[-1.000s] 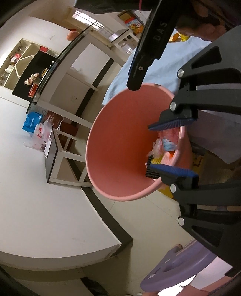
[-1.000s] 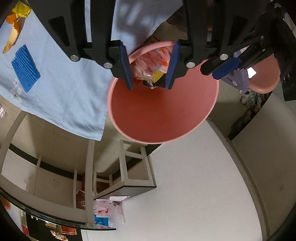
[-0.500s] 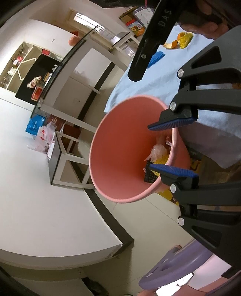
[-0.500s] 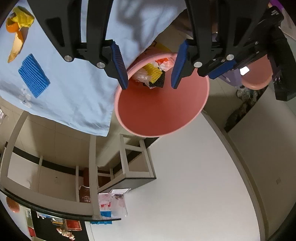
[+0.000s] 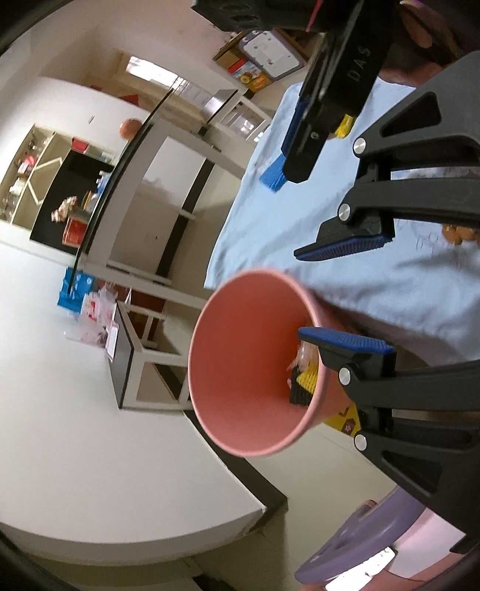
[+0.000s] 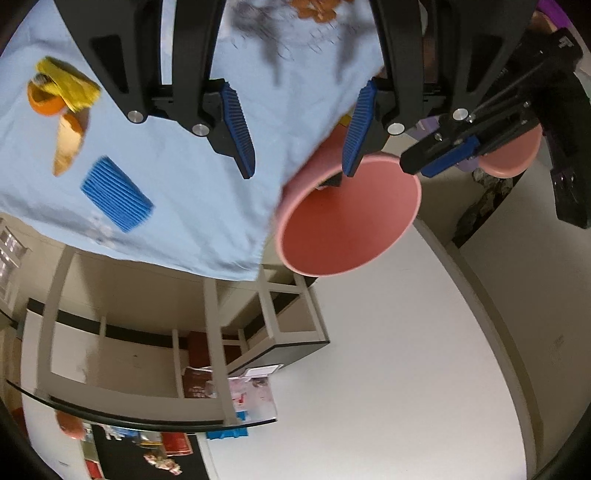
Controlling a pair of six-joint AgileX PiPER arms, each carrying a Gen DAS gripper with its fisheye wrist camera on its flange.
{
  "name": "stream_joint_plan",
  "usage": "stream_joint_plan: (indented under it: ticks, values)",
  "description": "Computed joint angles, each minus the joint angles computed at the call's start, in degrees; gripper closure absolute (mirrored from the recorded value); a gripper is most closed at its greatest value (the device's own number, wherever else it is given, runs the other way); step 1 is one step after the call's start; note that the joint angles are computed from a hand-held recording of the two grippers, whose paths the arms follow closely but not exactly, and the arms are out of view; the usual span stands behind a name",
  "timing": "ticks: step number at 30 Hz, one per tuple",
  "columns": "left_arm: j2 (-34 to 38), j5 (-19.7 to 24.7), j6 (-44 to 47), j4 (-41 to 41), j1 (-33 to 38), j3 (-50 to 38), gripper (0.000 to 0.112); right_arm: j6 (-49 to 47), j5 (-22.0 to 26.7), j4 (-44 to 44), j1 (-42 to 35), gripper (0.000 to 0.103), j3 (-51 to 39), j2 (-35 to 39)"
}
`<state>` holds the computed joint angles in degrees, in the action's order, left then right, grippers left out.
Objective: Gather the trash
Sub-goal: 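Move both tools back over the table toward the fruit peels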
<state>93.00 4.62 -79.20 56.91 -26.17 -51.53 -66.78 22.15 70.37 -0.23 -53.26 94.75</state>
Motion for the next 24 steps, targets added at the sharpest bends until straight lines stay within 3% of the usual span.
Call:
stream_joint_plan:
  ticks: [3, 14, 19, 24]
  values:
    - [0.33, 0.69, 0.92, -1.18, -2.44, -0.82, 0.075, -4.24, 0.64, 2.84, -3.27, 0.055, 3.42, -2.51]
    - [5.10, 3.44, 18.01, -18.22, -9.21, -7.09, 0.075, -20.32, 3.85, 9.95, -21.02, 0.055, 10.35, -5.85]
    - [8.09, 4.88, 23.53, -23.59, -11.62, -10.86, 0.075, -23.77, 6.45, 9.30, -32.28, 0.055, 8.42, -2.42]
    - [11.37, 6.41, 29.34, -29.44, -13.98, -15.09, 0.075, -22.37, 8.26, 4.70, -38.46, 0.055, 4.40, 3.02]
